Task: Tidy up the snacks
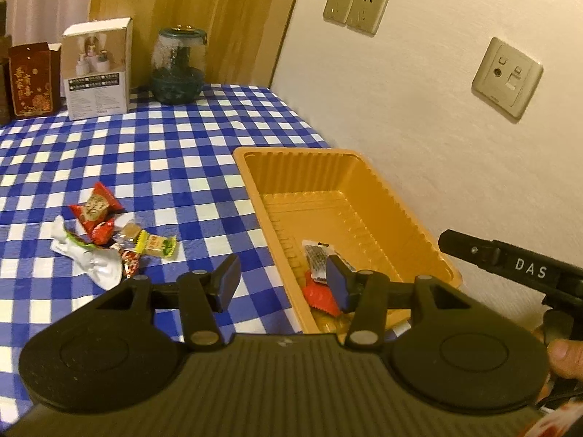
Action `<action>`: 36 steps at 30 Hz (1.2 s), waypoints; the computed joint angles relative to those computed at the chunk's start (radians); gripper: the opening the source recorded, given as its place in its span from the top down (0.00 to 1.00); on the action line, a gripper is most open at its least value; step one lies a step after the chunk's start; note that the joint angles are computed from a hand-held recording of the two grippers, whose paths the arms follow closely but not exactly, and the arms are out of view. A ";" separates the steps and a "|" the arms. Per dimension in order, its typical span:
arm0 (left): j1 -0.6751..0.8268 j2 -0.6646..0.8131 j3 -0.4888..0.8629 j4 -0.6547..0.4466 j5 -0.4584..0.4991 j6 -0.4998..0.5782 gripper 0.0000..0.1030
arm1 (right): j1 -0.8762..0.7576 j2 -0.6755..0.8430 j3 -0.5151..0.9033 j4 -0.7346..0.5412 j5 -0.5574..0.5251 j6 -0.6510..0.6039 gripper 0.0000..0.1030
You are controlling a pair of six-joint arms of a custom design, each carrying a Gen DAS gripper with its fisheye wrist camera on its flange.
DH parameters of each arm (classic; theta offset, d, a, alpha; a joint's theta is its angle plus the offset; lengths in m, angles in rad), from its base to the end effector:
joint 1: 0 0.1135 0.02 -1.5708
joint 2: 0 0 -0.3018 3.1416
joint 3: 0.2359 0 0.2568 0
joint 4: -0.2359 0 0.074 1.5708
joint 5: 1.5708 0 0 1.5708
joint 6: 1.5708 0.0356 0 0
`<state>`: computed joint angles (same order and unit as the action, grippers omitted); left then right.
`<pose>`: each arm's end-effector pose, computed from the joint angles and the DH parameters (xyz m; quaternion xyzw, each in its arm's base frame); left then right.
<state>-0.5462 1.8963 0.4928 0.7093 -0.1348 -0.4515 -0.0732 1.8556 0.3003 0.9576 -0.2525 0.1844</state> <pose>0.2599 -0.1524 0.0933 0.0142 0.9038 -0.1490 0.4010 0.2583 -0.0100 0.0934 0.0543 0.8772 0.1369 0.4570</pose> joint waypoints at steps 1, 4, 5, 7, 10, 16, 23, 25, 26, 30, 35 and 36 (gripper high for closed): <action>-0.004 -0.024 -0.020 0.001 -0.011 -0.003 0.53 | 0.010 -0.021 -0.015 0.000 0.006 0.001 0.36; -0.007 -0.083 -0.066 -0.006 -0.034 -0.007 0.52 | 0.041 -0.074 -0.053 -0.001 0.026 0.007 0.36; -0.005 -0.104 -0.083 -0.008 -0.038 -0.011 0.52 | 0.052 -0.093 -0.067 -0.001 0.031 0.010 0.36; 0.001 -0.144 -0.122 -0.008 -0.044 -0.019 0.52 | 0.079 -0.127 -0.093 -0.003 0.043 0.020 0.36; 0.012 -0.203 -0.188 -0.003 -0.052 -0.018 0.51 | 0.127 -0.171 -0.124 -0.008 0.064 0.037 0.36; 0.096 -0.316 -0.327 0.008 -0.048 0.007 0.50 | 0.251 -0.232 -0.156 -0.021 0.125 0.079 0.36; 0.279 -0.440 -0.434 -0.023 0.021 0.099 0.49 | 0.405 -0.238 -0.161 -0.020 0.207 0.126 0.36; 0.346 -0.476 -0.455 -0.039 0.052 0.137 0.49 | 0.445 -0.235 -0.158 -0.023 0.230 0.136 0.36; 0.372 -0.492 -0.461 -0.049 0.065 0.152 0.49 | 0.464 -0.231 -0.155 -0.023 0.241 0.139 0.36; 0.484 -0.539 -0.477 -0.083 0.129 0.225 0.46 | 0.518 -0.209 -0.141 -0.016 0.268 0.150 0.36; 0.573 -0.538 -0.475 -0.092 0.177 0.300 0.46 | 0.579 -0.166 -0.116 0.000 0.297 0.163 0.36; 0.585 -0.534 -0.475 -0.090 0.183 0.314 0.45 | 0.591 -0.154 -0.107 0.002 0.302 0.164 0.36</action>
<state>0.0393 1.3627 0.0182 0.6191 0.0486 -0.1375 0.5182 1.7011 0.1930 0.9599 0.0499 0.3486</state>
